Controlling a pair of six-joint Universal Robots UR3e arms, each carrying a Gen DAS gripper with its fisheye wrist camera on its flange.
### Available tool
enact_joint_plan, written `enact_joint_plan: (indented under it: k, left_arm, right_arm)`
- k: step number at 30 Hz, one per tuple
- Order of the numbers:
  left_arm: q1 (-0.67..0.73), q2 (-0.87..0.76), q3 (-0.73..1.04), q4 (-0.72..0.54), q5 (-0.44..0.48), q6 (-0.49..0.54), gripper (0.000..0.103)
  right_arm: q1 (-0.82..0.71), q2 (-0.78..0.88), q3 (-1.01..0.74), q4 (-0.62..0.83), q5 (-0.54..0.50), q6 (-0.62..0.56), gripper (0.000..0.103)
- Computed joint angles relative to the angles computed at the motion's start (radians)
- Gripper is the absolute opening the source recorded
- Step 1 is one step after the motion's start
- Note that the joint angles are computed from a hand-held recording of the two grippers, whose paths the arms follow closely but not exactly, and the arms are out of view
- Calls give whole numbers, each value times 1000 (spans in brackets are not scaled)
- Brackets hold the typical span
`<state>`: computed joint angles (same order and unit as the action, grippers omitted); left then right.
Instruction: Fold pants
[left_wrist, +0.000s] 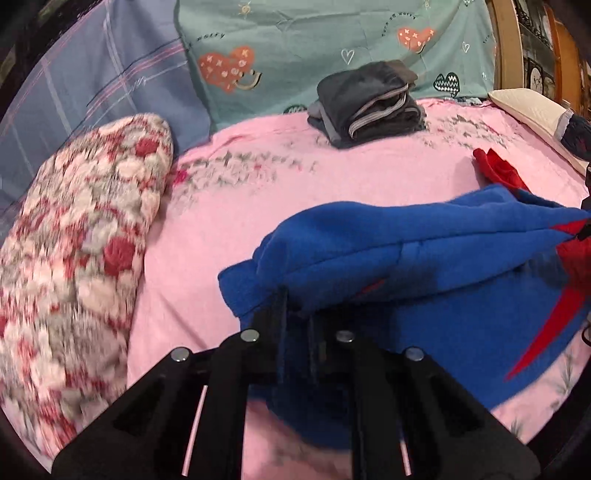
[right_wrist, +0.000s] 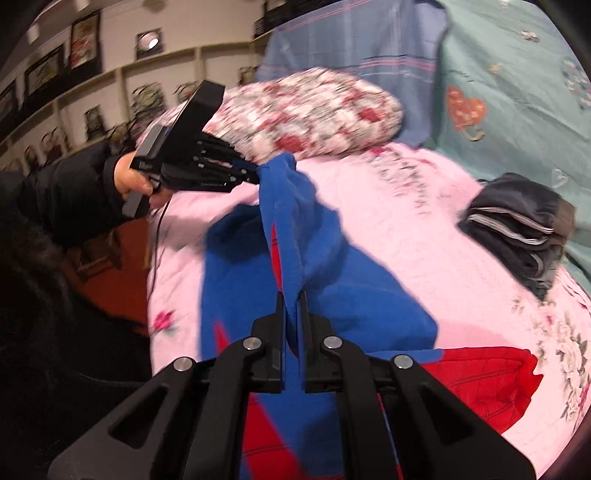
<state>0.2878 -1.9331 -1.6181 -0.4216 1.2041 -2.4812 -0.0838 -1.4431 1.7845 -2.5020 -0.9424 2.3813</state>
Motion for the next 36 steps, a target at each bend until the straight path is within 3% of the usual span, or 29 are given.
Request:
enact_joint_plan:
  k: [5, 7, 9, 12, 14, 19, 23, 28, 29, 30, 31, 33, 34, 36]
  left_arm:
    - [43, 53, -229, 95, 29, 9, 17]
    - [69, 77, -300, 135, 18, -7, 50]
    - [100, 121, -370, 192, -9, -16, 60]
    - [135, 192, -397, 187, -62, -22, 61]
    - [130, 214, -376, 192, -83, -46, 68]
    - [42, 176, -250, 141, -53, -100, 78]
    - [28, 140, -191, 2, -64, -150, 78]
    - [53, 95, -211, -26, -102, -215, 75]
    - [55, 67, -197, -30, -112, -245, 68]
    - [60, 44, -169, -66, -132, -259, 43]
    - [67, 22, -135, -130, -164, -261, 30]
    - [62, 13, -128, -119, -163, -287, 23]
    - [62, 22, -131, -117, -167, -284, 14]
    - [78, 64, -145, -111, -193, -282, 12]
  right_arm:
    - [77, 20, 110, -34, -76, -8, 5]
    - [94, 32, 146, -55, -97, 6, 5]
    - [110, 38, 191, -93, -130, 26, 8]
    - [123, 37, 232, -137, -153, 42, 9]
    - [129, 32, 244, -158, -162, 45, 9]
    - [141, 43, 251, -192, -175, 53, 9]
    - [127, 32, 269, -200, -158, 59, 9]
    - [116, 42, 260, -195, -138, 58, 9]
    - [115, 44, 258, -194, -136, 57, 9]
    - [115, 46, 256, -194, -136, 57, 8]
    - [116, 46, 255, -195, -138, 59, 7]
    - [114, 44, 257, -203, -137, 70, 7]
    - [110, 38, 259, -207, -132, 76, 6]
    - [96, 13, 268, -220, -113, 87, 6]
